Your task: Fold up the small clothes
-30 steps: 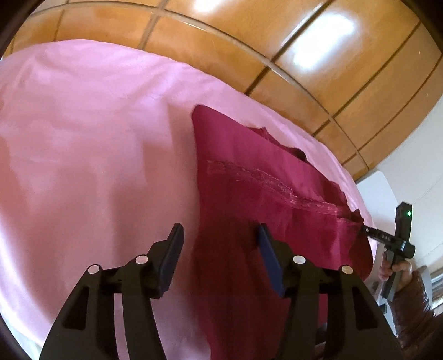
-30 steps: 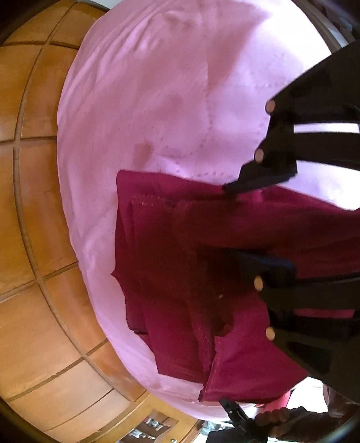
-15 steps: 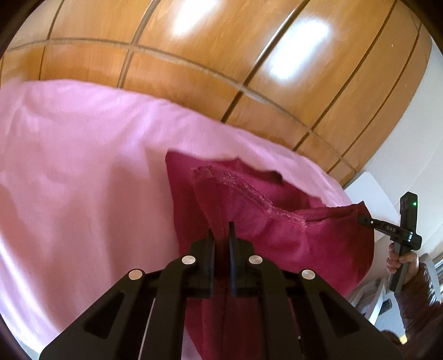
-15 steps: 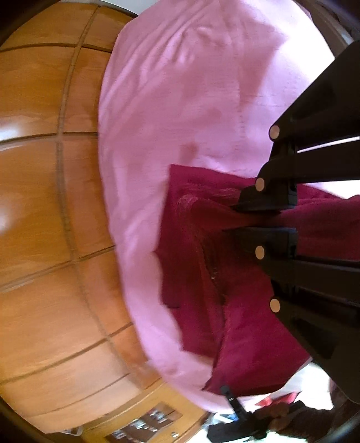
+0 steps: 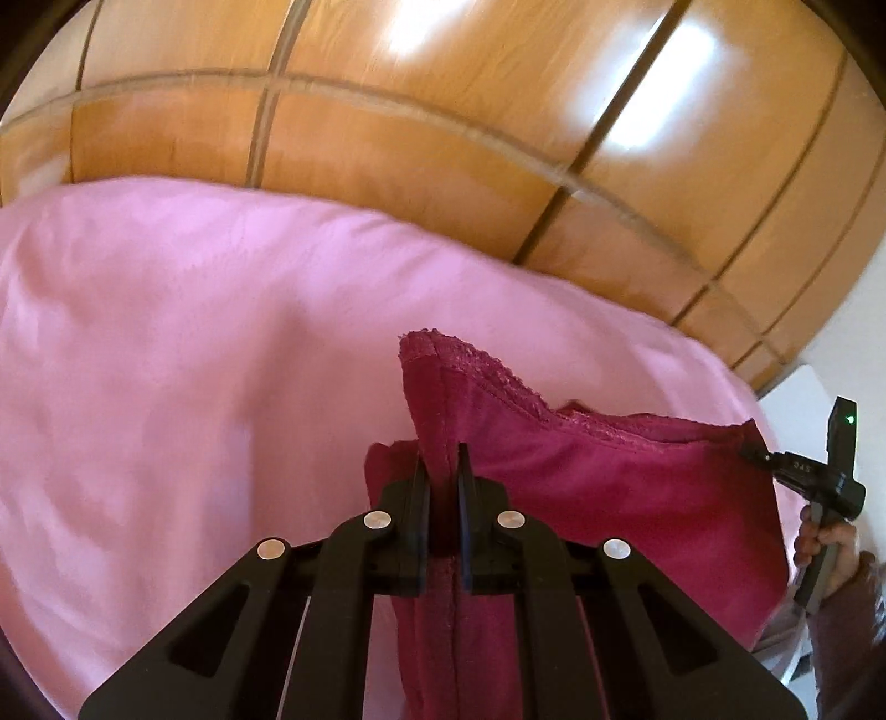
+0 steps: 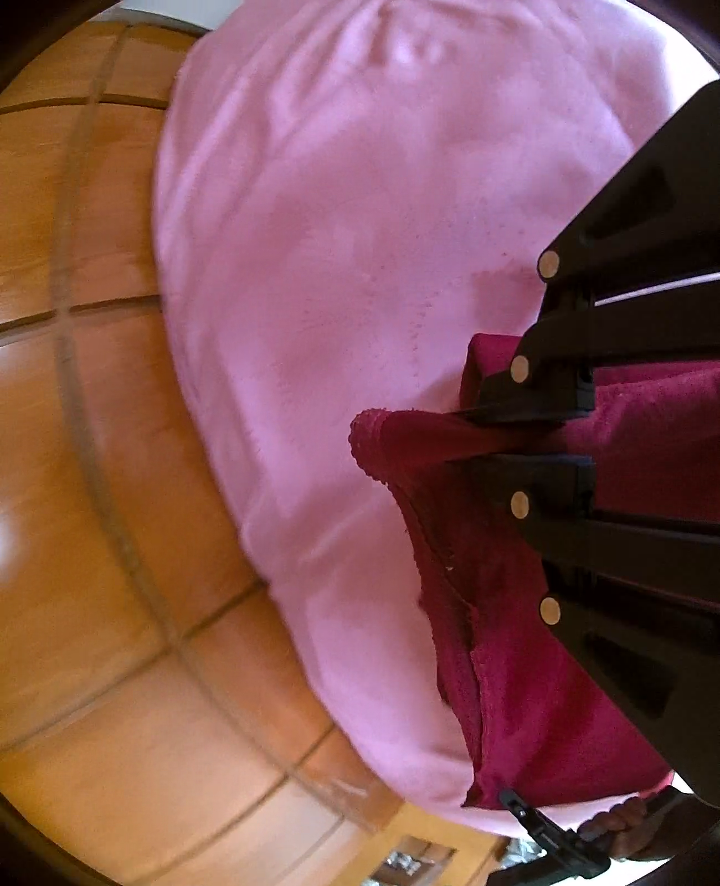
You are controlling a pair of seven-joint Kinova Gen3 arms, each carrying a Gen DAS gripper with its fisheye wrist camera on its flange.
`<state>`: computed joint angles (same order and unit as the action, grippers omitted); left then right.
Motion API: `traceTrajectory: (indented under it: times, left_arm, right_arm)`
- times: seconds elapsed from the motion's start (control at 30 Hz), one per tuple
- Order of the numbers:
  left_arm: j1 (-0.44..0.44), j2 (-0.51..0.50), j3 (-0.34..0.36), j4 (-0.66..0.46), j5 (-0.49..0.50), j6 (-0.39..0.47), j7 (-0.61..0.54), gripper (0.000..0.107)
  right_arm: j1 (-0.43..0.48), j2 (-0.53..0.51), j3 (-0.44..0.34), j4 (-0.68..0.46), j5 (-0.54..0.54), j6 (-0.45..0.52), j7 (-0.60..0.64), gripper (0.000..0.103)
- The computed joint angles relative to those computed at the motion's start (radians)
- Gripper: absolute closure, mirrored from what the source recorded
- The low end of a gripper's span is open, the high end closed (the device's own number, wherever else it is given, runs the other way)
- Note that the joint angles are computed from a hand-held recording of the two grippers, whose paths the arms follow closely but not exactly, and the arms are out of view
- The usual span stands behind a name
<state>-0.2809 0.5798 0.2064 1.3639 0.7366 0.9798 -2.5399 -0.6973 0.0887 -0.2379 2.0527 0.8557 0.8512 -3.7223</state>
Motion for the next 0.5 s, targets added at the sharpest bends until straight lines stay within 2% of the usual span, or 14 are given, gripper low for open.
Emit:
traceTrajectory:
  times: [0.13, 0.17, 0.27, 0.3, 0.33, 0.4, 0.5]
  left_arm:
    - [0.095, 0.057, -0.054, -0.064, -0.125, -0.014, 0.129, 0.100]
    - [0.092, 0.071, -0.047, -0.077, -0.136, -0.011, 0.147, 0.100]
    - [0.071, 0.054, -0.022, -0.053, -0.140, -0.032, 0.142, 0.099]
    - [0.068, 0.043, -0.022, -0.045, -0.148, -0.032, 0.143, 0.096]
    - [0.064, 0.030, -0.023, -0.033, -0.150, -0.039, 0.146, 0.089]
    - [0.037, -0.007, -0.014, 0.021, -0.133, -0.073, 0.118, 0.078]
    - [-0.035, -0.041, 0.005, 0.074, -0.076, -0.046, 0.043, 0.077]
  right_arm:
    - [0.027, 0.047, 0.032, 0.010, -0.036, -0.081, 0.026, 0.093]
    - [0.024, 0.044, 0.037, 0.017, -0.033, -0.087, 0.020, 0.090]
    - [0.007, 0.022, 0.031, 0.021, -0.027, -0.063, 0.025, 0.070]
    - [0.000, 0.009, 0.024, 0.032, -0.022, -0.058, 0.017, 0.068]
    - [-0.009, -0.005, 0.013, 0.041, -0.019, -0.047, 0.009, 0.066]
    - [-0.040, -0.035, -0.025, 0.058, -0.009, -0.001, -0.026, 0.050]
    - [-0.091, -0.097, -0.102, 0.104, -0.002, 0.044, -0.120, 0.051]
